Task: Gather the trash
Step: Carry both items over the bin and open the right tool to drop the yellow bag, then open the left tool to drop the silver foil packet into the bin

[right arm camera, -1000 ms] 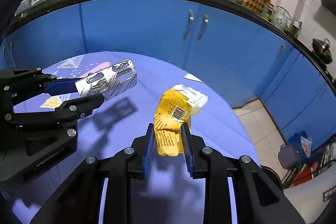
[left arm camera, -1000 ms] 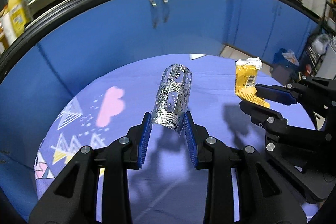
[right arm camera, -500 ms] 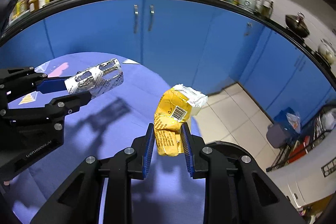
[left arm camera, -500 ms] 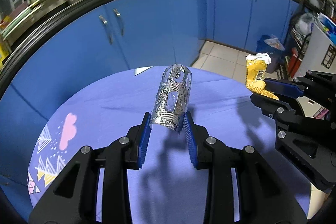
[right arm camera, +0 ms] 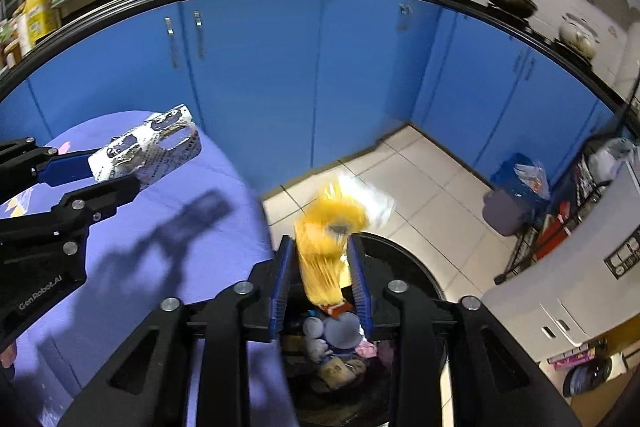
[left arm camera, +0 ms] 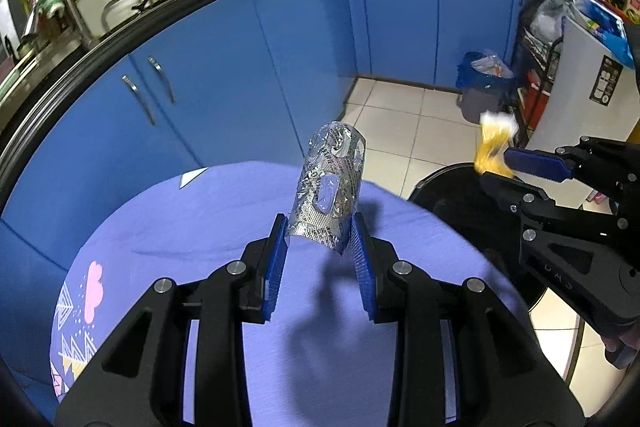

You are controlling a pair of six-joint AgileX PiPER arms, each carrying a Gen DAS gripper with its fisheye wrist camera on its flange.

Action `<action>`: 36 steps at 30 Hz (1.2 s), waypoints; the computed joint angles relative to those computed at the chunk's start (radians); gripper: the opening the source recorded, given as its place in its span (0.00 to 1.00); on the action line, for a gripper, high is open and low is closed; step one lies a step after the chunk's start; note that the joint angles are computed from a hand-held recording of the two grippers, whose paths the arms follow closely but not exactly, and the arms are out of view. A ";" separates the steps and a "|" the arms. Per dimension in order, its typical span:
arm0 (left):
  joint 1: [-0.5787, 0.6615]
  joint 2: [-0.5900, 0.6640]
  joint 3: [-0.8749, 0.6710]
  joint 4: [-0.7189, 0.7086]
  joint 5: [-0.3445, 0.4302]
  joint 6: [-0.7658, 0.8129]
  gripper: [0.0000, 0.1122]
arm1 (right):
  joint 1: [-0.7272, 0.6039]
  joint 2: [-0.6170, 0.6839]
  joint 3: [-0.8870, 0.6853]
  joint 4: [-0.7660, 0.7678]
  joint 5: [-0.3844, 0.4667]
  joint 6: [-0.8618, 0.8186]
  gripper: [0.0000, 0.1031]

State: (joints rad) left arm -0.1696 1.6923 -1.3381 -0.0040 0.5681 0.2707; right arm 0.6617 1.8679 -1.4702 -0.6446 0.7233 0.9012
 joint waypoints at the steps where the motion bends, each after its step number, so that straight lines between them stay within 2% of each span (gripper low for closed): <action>1: -0.010 0.002 -0.003 0.009 0.002 -0.009 0.29 | 0.001 -0.008 0.013 -0.025 0.008 0.026 0.65; 2: -0.025 0.005 -0.009 0.022 0.005 -0.023 0.29 | 0.004 -0.023 0.038 -0.072 0.004 0.072 0.80; 3: -0.039 0.009 -0.015 0.036 0.008 -0.037 0.29 | 0.012 -0.052 0.083 -0.150 -0.008 0.144 0.82; 10: -0.132 0.038 -0.074 0.104 0.038 -0.107 0.29 | 0.006 -0.128 0.192 -0.278 0.048 0.243 0.82; 18: -0.222 0.070 -0.117 0.147 0.058 -0.151 0.30 | -0.074 -0.217 0.314 -0.280 -0.002 0.278 0.82; 22: -0.259 0.092 -0.152 0.173 0.076 -0.189 0.33 | -0.086 -0.237 0.337 -0.280 -0.014 0.279 0.82; 23: -0.265 0.093 -0.156 0.178 0.077 -0.196 0.35 | -0.090 -0.240 0.342 -0.281 -0.018 0.277 0.82; 24: -0.271 0.094 -0.157 0.192 0.076 -0.207 0.43 | -0.092 -0.245 0.346 -0.282 -0.022 0.275 0.82; 26: -0.285 0.086 -0.148 0.222 0.060 -0.232 0.51 | -0.093 -0.246 0.349 -0.284 -0.023 0.272 0.82; 28: -0.291 0.076 -0.138 0.245 0.044 -0.258 0.75 | -0.089 -0.243 0.356 -0.299 -0.016 0.279 0.82; 30: -0.287 0.064 -0.124 0.245 0.021 -0.259 0.87 | -0.093 -0.245 0.366 -0.301 -0.027 0.285 0.82; 34: -0.314 0.050 -0.093 0.360 0.002 -0.334 0.89 | -0.104 -0.245 0.369 -0.292 -0.034 0.284 0.82; 36: -0.315 0.050 -0.091 0.359 0.006 -0.332 0.89 | -0.104 -0.247 0.377 -0.294 -0.036 0.290 0.82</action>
